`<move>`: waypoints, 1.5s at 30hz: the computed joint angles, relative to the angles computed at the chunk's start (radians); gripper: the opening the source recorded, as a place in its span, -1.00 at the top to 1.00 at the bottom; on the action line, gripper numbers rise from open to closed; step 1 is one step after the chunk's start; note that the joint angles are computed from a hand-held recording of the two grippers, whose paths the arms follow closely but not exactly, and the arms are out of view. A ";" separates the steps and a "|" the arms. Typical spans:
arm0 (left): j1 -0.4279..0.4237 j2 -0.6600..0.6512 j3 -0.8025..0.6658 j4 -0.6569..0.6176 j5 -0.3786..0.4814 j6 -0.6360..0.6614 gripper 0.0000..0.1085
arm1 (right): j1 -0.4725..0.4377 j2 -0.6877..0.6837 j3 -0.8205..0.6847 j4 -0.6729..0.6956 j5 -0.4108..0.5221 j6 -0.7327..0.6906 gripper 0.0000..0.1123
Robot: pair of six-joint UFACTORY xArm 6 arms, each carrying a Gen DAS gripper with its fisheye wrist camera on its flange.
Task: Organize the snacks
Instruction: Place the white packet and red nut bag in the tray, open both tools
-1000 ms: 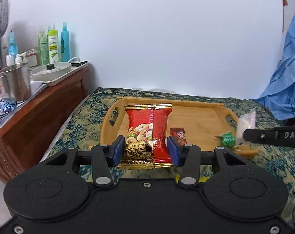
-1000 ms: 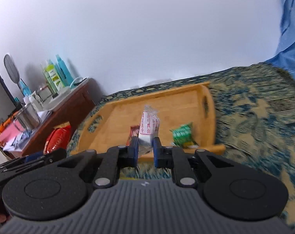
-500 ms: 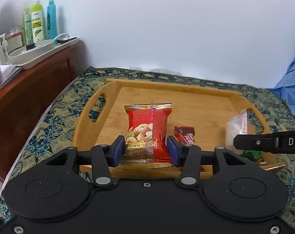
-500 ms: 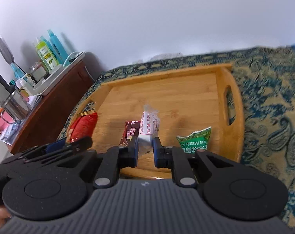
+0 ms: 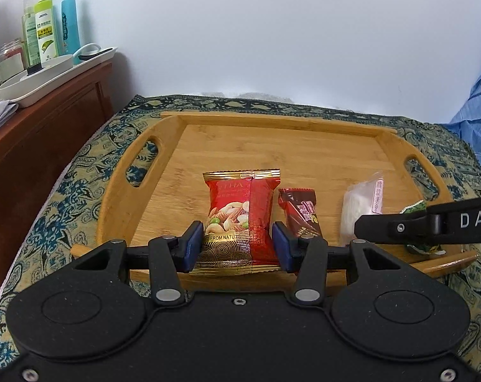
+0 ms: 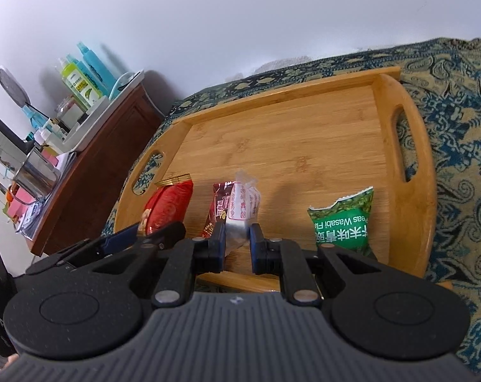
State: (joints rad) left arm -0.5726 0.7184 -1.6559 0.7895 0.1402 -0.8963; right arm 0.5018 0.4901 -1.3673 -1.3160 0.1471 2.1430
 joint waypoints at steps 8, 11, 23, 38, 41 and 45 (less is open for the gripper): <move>-0.008 0.010 -0.012 0.006 0.006 0.007 0.17 | -0.017 0.010 0.003 -0.001 -0.037 0.024 0.68; -0.009 0.015 -0.018 0.013 0.008 0.008 0.17 | -0.020 0.012 0.007 0.013 -0.041 0.018 0.68; -0.006 -0.023 0.022 0.037 -0.004 -0.004 0.03 | -0.009 -0.017 0.028 -0.013 0.008 0.039 0.25; 0.028 -0.229 0.227 0.534 -0.091 -0.448 -0.45 | 0.134 -0.176 0.144 -0.260 0.301 0.305 -0.14; 0.032 -0.275 0.271 0.661 -0.104 -0.570 -0.48 | 0.172 -0.206 0.179 -0.247 0.372 0.290 -0.17; 0.029 -0.328 0.317 0.832 -0.117 -0.737 -0.57 | 0.212 -0.236 0.218 -0.227 0.461 0.272 -0.22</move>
